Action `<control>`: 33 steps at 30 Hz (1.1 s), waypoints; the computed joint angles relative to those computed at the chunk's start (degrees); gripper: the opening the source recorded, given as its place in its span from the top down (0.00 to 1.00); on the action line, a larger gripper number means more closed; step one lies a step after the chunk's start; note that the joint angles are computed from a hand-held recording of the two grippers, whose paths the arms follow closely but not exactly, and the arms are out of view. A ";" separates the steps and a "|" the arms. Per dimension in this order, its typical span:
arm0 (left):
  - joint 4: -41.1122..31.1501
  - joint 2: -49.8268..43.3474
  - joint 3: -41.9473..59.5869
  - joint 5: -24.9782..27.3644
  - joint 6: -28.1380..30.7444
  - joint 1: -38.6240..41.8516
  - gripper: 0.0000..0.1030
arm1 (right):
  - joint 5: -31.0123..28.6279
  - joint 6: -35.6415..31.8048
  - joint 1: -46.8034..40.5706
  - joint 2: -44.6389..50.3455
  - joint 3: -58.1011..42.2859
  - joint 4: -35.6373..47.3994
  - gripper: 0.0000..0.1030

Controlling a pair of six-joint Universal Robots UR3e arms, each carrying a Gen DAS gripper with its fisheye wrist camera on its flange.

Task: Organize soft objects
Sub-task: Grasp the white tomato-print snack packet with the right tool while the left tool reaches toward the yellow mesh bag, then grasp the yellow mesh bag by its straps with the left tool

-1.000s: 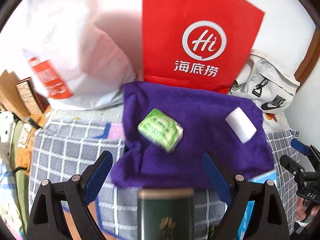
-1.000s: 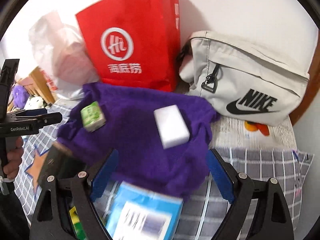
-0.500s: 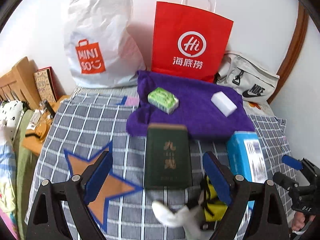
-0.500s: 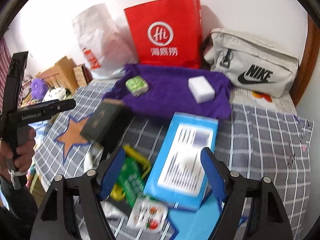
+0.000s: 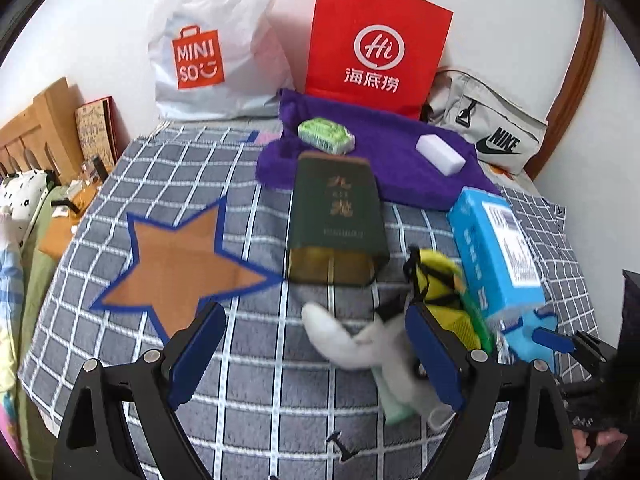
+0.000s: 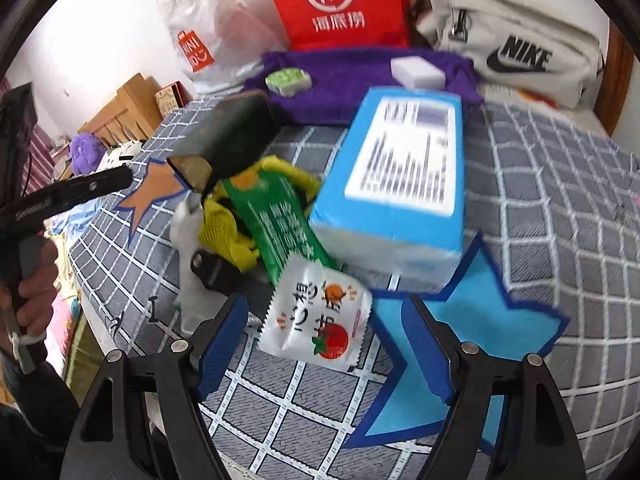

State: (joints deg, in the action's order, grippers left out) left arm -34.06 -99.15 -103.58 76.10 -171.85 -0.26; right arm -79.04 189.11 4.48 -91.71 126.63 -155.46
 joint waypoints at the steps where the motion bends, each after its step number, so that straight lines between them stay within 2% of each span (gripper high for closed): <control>1: 0.48 0.64 -1.59 -0.56 0.20 0.52 0.12 | 0.62 0.06 -0.21 0.99 0.55 -1.42 0.24; 9: 1.83 1.18 -5.06 -0.74 0.89 1.07 0.12 | 2.97 -0.39 -0.97 6.72 2.10 -8.13 0.24; 10: 1.94 0.98 -5.14 -0.98 0.97 1.03 0.12 | 3.53 -1.03 -1.23 6.34 2.82 -8.92 0.27; 11: 1.92 0.66 -4.93 -0.99 0.96 0.89 0.12 | 5.14 -1.75 -2.04 5.64 3.76 -9.36 0.39; 12: 2.01 0.37 -4.93 -0.92 0.99 0.71 0.12 | 7.33 -2.54 -3.23 4.54 4.85 -9.16 0.45; 14: 2.19 -0.29 -4.80 -0.67 0.84 0.22 0.12 | 6.96 -2.26 -3.41 3.26 6.06 -9.93 0.46; 18: 2.14 -1.41 -4.40 -0.43 0.87 -0.49 0.12 | 6.37 -2.64 -3.67 1.58 7.22 -9.65 0.52; 22: 2.85 -1.60 -5.10 -0.03 1.19 -0.43 0.12 | 6.93 -2.71 -6.50 -4.21 11.04 -9.29 0.52; 27: 3.67 -3.28 -5.05 0.67 0.08 0.33 0.12 | 1.71 -2.64 -7.27 -8.10 12.80 -7.74 0.52; 30: 3.69 -4.86 -4.47 1.35 -0.91 0.62 0.12 | -1.85 -2.50 -6.60 -7.25 13.18 -8.53 0.52; 33: 4.93 -5.67 -4.65 -0.10 -1.07 0.96 0.14 | -2.35 -2.81 -6.67 -5.42 13.41 -10.06 0.52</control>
State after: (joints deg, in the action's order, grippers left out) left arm -29.12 -104.82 -108.23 76.01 -172.92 0.70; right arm -81.39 186.29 -2.19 -97.13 140.04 -165.51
